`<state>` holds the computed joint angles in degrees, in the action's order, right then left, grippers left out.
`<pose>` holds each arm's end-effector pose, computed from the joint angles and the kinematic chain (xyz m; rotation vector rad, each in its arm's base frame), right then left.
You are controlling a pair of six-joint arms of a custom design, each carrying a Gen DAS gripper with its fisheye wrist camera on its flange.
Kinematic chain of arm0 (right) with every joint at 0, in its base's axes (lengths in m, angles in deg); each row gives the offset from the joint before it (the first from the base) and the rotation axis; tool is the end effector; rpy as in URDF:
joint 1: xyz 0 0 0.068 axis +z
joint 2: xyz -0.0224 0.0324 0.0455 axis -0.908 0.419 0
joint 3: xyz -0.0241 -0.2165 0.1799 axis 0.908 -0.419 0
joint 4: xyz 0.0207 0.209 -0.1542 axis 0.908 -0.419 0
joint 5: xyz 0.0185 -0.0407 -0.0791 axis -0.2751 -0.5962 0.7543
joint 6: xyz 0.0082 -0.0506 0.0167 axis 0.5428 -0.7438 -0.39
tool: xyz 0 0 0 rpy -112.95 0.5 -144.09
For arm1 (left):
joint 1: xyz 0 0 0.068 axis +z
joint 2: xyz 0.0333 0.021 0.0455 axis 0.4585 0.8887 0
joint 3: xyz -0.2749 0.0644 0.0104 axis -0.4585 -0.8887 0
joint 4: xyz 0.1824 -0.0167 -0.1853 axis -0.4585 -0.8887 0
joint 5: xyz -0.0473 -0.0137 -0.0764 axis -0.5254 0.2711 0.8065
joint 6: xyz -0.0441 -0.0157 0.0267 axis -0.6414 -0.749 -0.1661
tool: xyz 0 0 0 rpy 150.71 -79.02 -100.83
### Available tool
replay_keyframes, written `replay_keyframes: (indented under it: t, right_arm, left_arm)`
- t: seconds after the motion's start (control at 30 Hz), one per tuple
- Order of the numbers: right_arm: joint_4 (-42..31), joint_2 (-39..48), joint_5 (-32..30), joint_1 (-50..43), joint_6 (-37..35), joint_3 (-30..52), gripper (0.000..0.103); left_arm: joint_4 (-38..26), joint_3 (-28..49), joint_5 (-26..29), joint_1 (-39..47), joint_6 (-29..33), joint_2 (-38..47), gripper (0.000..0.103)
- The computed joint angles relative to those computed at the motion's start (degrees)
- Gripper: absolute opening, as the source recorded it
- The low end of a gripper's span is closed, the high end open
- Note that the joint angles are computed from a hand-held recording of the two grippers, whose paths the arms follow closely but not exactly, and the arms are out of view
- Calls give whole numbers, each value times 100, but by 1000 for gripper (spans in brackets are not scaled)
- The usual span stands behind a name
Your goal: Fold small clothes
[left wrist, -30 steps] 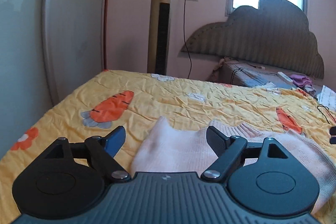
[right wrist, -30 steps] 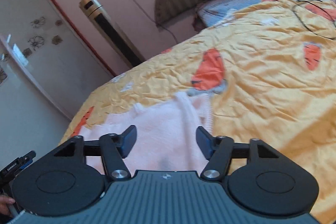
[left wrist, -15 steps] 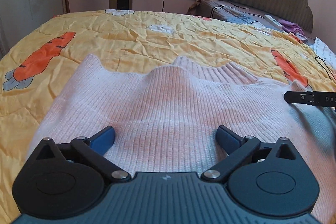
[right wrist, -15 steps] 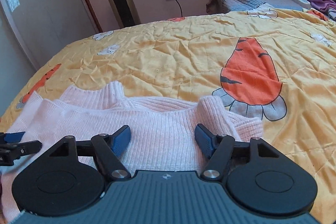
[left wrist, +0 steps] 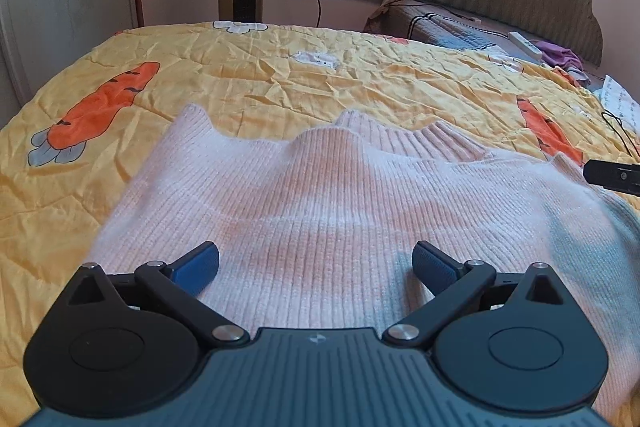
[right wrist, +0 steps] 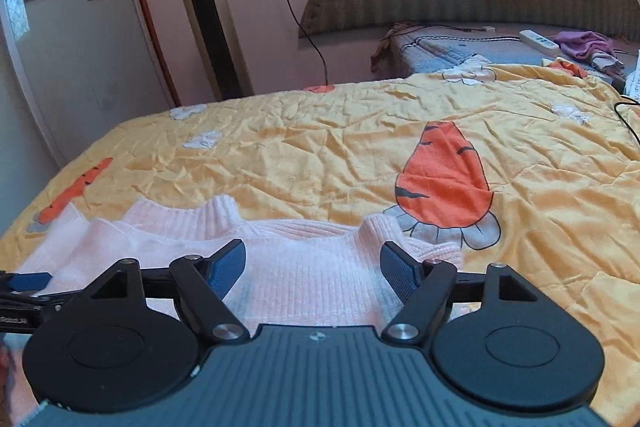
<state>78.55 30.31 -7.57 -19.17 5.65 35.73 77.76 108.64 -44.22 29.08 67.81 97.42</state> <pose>0.1580 0.1270 0.1575 0.5701 2.1001 0.0047 0.3292 -0.0072 0.1492 0.7228 2.2916 -0.4189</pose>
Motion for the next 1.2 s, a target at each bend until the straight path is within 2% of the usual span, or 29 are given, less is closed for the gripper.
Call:
replay_keyframes:
  t: [0.1,0.2,0.23,0.3,0.4,0.53,0.63,0.73,0.83,0.9,1.0,1.07,1.17,1.2]
  right_arm:
    - [42,-156,-249,144,-156,-58,84]
    - [70,454,-408,-21,-318,66,86]
    - [316,723,-529,-136,-366,-5,86]
    - [1147,1041,-264,-3,-679,-312,96]
    - [968,1291,-255,-13,-807,-74,100]
    - [1672,971,-513,-301,-978,-530,100]
    - [1527,1114,-355,-172,-919,-411,100]
    - [1528,1045,-174,32,-700,-498,100]
    - [1472,1021,39,244,-477,-539,100]
    - [1501,1005,115,311,-392,-576,100]
    - [1553,981,110,297,-396,-602,100]
    - [1553,958,114,299,-398,-612,100]
    - [1697,897,118,299,-396,-705,100]
    - [1723,883,121,305,-391,-722,100]
  left_arm:
    - [38,-79,43,61,189,13,103]
    - [333,-125,198,102,224,219,103]
    - [377,-96,245,109,188,289,103]
    - [436,-48,307,117,116,381,103]
    - [1111,-302,532,176,132,518,103]
    - [1434,-470,483,135,45,486,103]
    - [1495,-665,570,261,-13,239,103]
    - [1478,-1106,675,749,-340,-494,103]
    - [780,-1156,1703,1924,-840,-988,103]
    - [-139,-926,2289,2704,-1016,-983,103]
    - [-1721,-445,2684,3500,-766,-663,103]
    - [-2544,-206,2920,3841,-451,-385,103]
    - [-3377,120,3079,3850,-217,64,103]
    - [-3210,88,3036,3746,-517,105,103]
